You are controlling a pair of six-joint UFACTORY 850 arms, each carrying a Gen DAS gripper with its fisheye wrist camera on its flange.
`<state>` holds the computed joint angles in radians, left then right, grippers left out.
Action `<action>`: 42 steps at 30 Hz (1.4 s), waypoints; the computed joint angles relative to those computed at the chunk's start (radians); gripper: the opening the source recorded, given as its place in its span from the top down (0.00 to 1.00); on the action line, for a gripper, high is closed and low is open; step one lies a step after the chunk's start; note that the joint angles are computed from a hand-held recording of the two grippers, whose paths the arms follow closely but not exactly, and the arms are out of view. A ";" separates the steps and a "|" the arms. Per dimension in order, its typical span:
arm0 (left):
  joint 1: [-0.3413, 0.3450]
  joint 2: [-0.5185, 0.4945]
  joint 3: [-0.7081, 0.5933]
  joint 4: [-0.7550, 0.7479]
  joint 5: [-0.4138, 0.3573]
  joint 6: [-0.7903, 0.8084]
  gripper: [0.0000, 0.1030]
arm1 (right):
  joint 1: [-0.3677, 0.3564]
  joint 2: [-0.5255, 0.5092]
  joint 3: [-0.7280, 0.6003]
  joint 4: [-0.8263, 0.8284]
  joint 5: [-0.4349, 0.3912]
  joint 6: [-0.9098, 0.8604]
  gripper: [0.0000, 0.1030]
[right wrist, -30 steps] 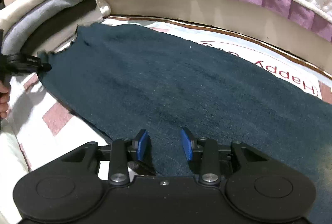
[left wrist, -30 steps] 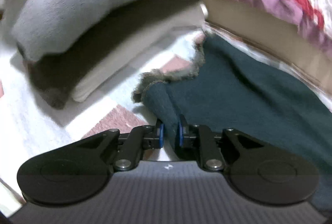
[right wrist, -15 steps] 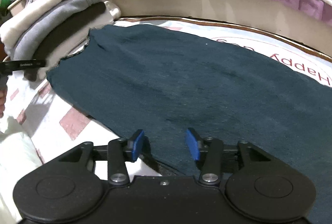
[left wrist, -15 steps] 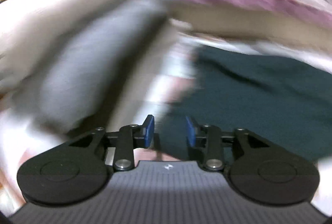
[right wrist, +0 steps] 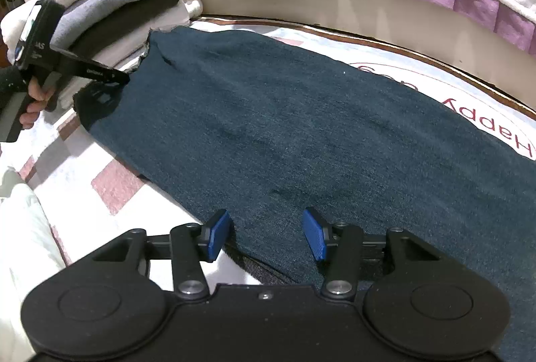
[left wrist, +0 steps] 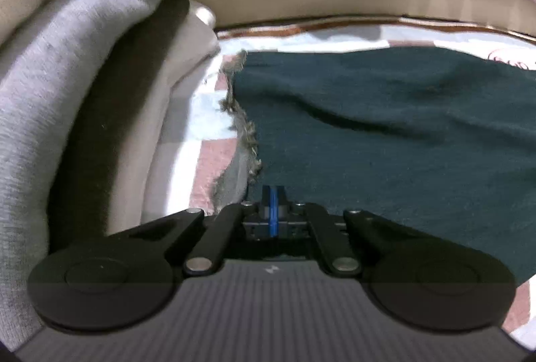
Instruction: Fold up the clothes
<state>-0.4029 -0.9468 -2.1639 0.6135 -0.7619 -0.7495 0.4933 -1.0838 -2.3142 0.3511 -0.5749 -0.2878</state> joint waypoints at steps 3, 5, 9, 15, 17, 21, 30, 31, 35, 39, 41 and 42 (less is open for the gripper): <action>-0.004 0.003 0.000 0.061 -0.049 -0.069 1.00 | 0.003 0.001 0.001 -0.013 0.002 0.009 0.45; 0.005 0.010 0.014 0.074 -0.045 -0.100 0.96 | 0.004 0.002 0.003 -0.019 0.004 0.013 0.45; 0.026 0.019 0.032 0.004 -0.019 -0.056 0.78 | 0.004 0.003 0.004 -0.023 0.005 0.015 0.45; 0.028 0.137 0.237 0.043 0.079 -0.149 0.49 | 0.004 0.005 0.010 -0.022 0.009 0.009 0.44; 0.031 0.162 0.281 0.046 0.129 -0.175 0.87 | 0.004 0.007 0.014 -0.020 0.014 0.010 0.44; 0.001 0.152 0.269 0.136 0.092 -0.154 0.97 | 0.005 0.008 0.015 -0.027 0.014 0.016 0.44; 0.027 0.082 0.166 0.068 0.083 -0.122 0.91 | 0.008 0.010 0.020 -0.035 0.020 0.024 0.43; 0.022 0.076 0.158 0.080 0.079 -0.105 0.94 | 0.008 0.011 0.022 -0.037 0.021 0.024 0.43; -0.010 0.051 0.114 0.178 -0.011 -0.129 0.98 | 0.007 0.015 0.028 -0.031 0.025 0.020 0.43; -0.035 0.073 0.142 0.330 -0.129 -0.287 0.99 | 0.005 0.007 0.014 -0.029 0.012 0.014 0.42; -0.018 0.087 0.170 0.310 -0.138 -0.311 1.00 | 0.005 0.003 0.007 -0.025 0.008 0.010 0.42; -0.009 0.089 0.176 0.282 -0.139 -0.321 1.00 | 0.004 0.001 0.003 -0.022 0.006 0.006 0.42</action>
<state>-0.4118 -0.8575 -1.9874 0.8953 -0.9008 -1.0708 0.4976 -1.0827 -2.3111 0.3295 -0.5688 -0.2821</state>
